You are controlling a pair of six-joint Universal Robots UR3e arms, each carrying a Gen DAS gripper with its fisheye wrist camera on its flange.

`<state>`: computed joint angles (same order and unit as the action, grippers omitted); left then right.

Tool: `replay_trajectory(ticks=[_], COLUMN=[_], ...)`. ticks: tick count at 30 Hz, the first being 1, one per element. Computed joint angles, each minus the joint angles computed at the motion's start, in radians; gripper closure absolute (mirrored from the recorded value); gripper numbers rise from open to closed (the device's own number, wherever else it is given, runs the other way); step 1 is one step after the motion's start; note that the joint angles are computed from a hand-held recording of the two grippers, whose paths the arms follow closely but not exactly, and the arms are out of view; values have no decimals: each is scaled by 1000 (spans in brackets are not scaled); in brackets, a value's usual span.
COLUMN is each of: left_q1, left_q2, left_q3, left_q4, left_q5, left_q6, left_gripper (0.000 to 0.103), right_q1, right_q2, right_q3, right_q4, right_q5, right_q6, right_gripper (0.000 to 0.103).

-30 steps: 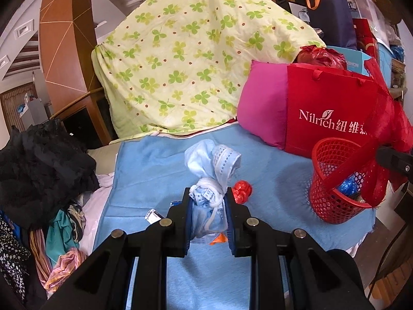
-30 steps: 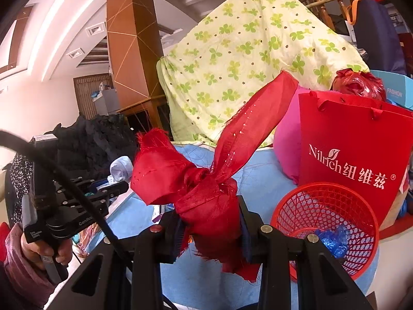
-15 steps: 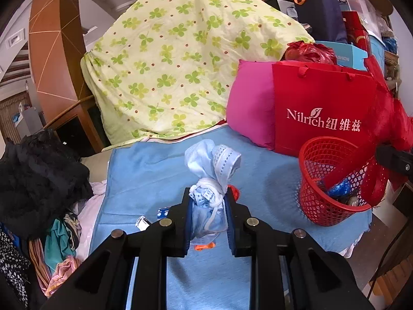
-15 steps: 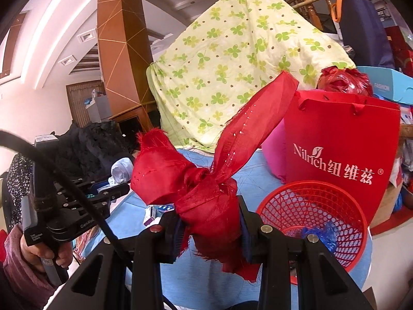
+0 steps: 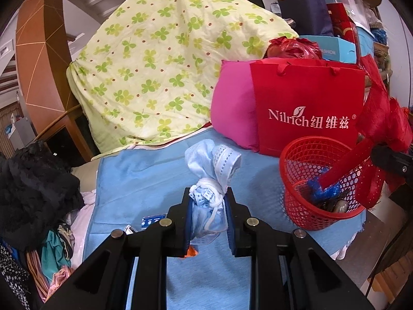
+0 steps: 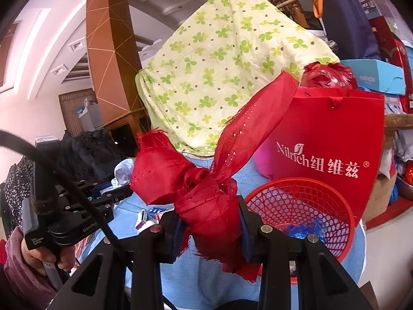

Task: Collect trash
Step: 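Carry the ribbon and tissue over the red basket and open both tools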

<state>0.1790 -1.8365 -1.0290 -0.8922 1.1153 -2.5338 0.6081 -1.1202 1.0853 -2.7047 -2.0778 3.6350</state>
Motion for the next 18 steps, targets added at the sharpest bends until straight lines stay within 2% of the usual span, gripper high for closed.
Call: replay_trajectory(ticks=[12, 15, 18], left_q1=[-93, -110, -141], left_q2=[-63, -109, -161], left_q3=[77, 154, 232], left_q4=[-35, -109, -153], left_q5=[25, -12, -35], left_q6=[-12, -12, -20], left_gripper=[79, 79, 79], right_q1=[-50, -97, -181], right_q2=[-110, -146, -195], right_q3=[199, 280, 395], right_q4=[-84, -131, -204], right_q5=[9, 52, 144], right_q6=[31, 55, 114], right_gripper=[65, 65, 64])
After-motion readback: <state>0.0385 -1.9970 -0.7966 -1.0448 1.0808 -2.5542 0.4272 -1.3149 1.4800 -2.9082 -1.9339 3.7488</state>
